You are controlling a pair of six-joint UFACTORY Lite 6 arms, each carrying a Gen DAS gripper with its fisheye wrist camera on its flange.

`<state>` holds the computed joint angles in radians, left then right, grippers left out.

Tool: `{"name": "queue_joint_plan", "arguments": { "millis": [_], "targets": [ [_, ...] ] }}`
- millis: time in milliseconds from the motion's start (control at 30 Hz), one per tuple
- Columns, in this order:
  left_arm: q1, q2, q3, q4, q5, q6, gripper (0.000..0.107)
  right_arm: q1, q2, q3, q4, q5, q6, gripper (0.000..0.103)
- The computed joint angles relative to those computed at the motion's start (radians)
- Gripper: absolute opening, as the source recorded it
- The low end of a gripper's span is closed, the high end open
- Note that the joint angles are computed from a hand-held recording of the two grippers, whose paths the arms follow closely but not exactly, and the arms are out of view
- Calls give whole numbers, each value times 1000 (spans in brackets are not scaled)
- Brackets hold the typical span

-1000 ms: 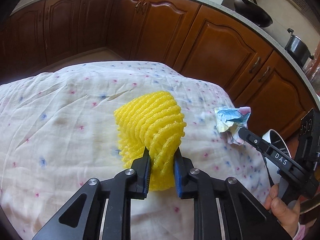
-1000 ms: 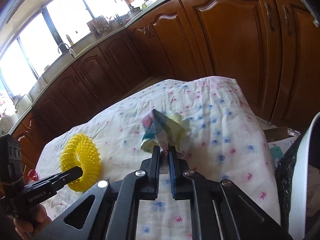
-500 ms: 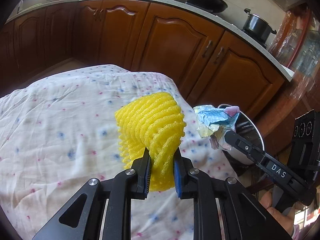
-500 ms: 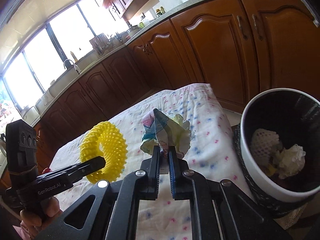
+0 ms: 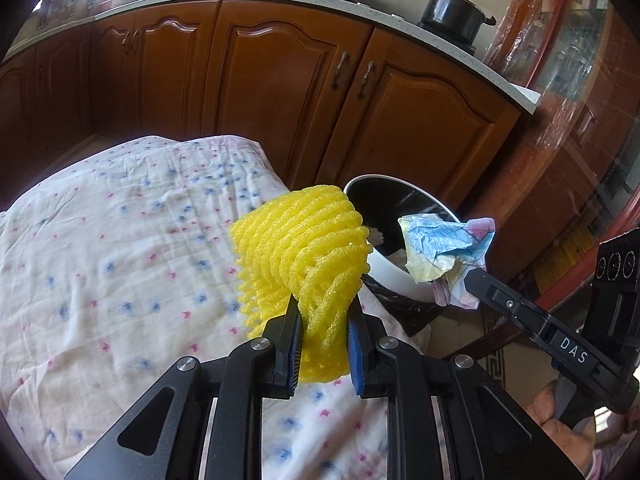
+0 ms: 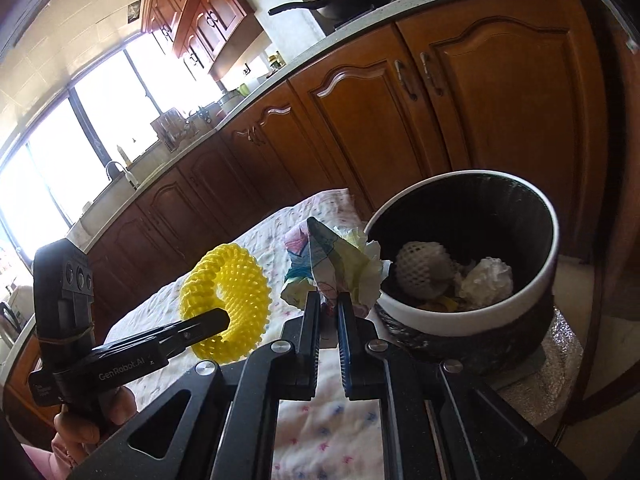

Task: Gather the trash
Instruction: 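Carry the yellow net and blue-white paper over the bin and open both grippers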

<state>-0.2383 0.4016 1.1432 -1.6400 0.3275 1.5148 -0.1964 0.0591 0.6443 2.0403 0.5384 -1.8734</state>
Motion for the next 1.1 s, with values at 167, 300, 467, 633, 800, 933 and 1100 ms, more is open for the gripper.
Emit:
{"name": "queue_joint_plan", "arguments": {
  "millis": [167,300,467,633,800,933,1100],
  "targets": [
    [-50,43,67,35,-19,-46,18,-78,-31,-29,-42,7,14,8],
    [-90,95,143,94,-37,-114,18,-136,-39,-30,-80,24,26,8],
    [-132,171,262,232,-59,-249,18,-194,-39,-23,-125,36,45,8],
    [-167,273,401,429,-74,-450,18,-237,-6,14,-149,44,47,8],
    [-198,388,566,692,-66,-722,18,-257,36,58,-169,44,52,8],
    [-216,461,677,862,-55,-893,18,-266,83,104,-180,42,58,8],
    [-230,536,796,1024,-28,-1054,18,-271,119,143,-198,38,68,8]
  ]
}}
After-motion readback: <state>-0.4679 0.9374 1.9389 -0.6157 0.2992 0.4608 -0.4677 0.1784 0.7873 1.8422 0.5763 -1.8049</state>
